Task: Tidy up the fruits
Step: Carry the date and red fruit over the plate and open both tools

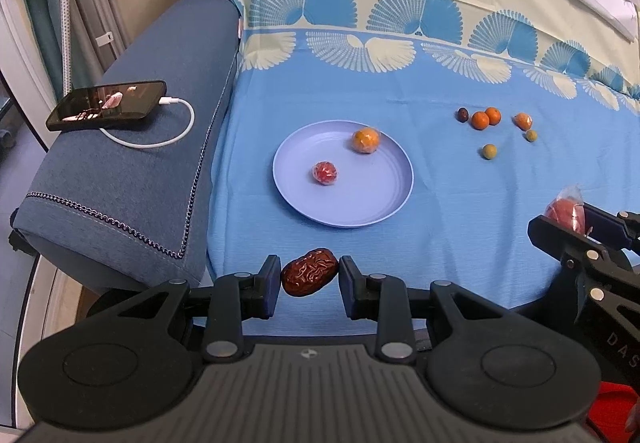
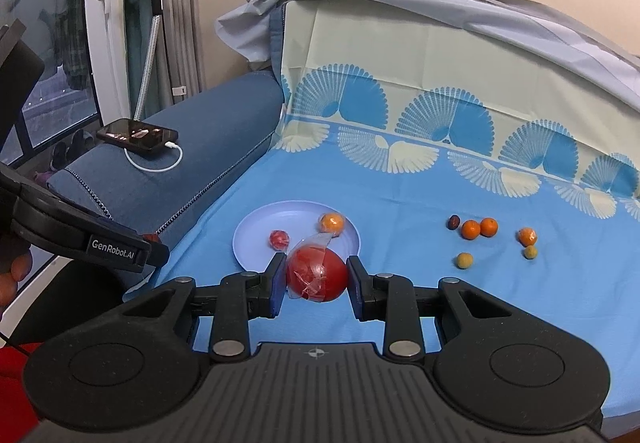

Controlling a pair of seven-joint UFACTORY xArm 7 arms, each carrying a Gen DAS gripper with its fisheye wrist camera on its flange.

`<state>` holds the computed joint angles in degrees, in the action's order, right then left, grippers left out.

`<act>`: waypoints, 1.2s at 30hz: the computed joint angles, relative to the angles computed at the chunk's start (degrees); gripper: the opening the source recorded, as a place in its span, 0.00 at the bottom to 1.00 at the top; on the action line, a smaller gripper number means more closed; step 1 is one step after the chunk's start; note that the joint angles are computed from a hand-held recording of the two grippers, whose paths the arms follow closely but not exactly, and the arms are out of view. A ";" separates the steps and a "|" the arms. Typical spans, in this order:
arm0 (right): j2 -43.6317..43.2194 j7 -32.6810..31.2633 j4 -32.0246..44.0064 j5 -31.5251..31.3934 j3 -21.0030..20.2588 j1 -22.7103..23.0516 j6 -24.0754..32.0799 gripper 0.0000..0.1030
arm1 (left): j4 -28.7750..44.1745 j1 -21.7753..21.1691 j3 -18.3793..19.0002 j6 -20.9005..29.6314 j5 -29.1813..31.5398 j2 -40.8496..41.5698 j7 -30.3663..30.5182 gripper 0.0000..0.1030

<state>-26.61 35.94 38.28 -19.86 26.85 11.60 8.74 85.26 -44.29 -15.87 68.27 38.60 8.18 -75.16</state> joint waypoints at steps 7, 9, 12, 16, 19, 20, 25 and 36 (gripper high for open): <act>2.14 -0.49 1.32 -0.04 -0.72 0.85 1.09 0.32 | -0.37 0.65 0.34 -1.01 -1.39 0.29 0.61 0.34; 2.91 -0.65 1.69 -0.06 -1.12 1.24 1.36 0.32 | -0.22 0.79 0.43 -1.19 -1.91 0.66 0.85 0.34; 4.35 -0.81 2.43 -0.20 -1.63 1.75 1.77 0.32 | -0.52 1.25 0.73 -1.85 -2.94 0.92 1.64 0.34; 6.60 -0.66 3.39 -0.55 -2.39 2.32 2.26 0.32 | -0.14 1.89 1.28 -2.42 -4.23 1.95 3.09 0.34; 8.64 0.22 4.42 -1.31 -2.79 2.28 2.77 0.32 | 0.88 2.27 1.97 -2.44 -4.65 3.10 4.31 0.34; 9.42 0.69 4.93 -1.84 -2.84 2.11 2.95 0.32 | 1.34 2.45 2.25 -2.58 -4.79 3.53 4.83 0.34; 14.35 3.36 8.23 -5.31 -3.92 2.08 3.36 0.32 | 4.93 3.18 4.03 -2.59 -5.09 6.69 7.44 0.34; 31.09 3.07 21.15 -11.14 -11.10 8.59 4.51 0.32 | 16.78 5.33 8.52 -3.41 -11.32 18.22 16.66 0.34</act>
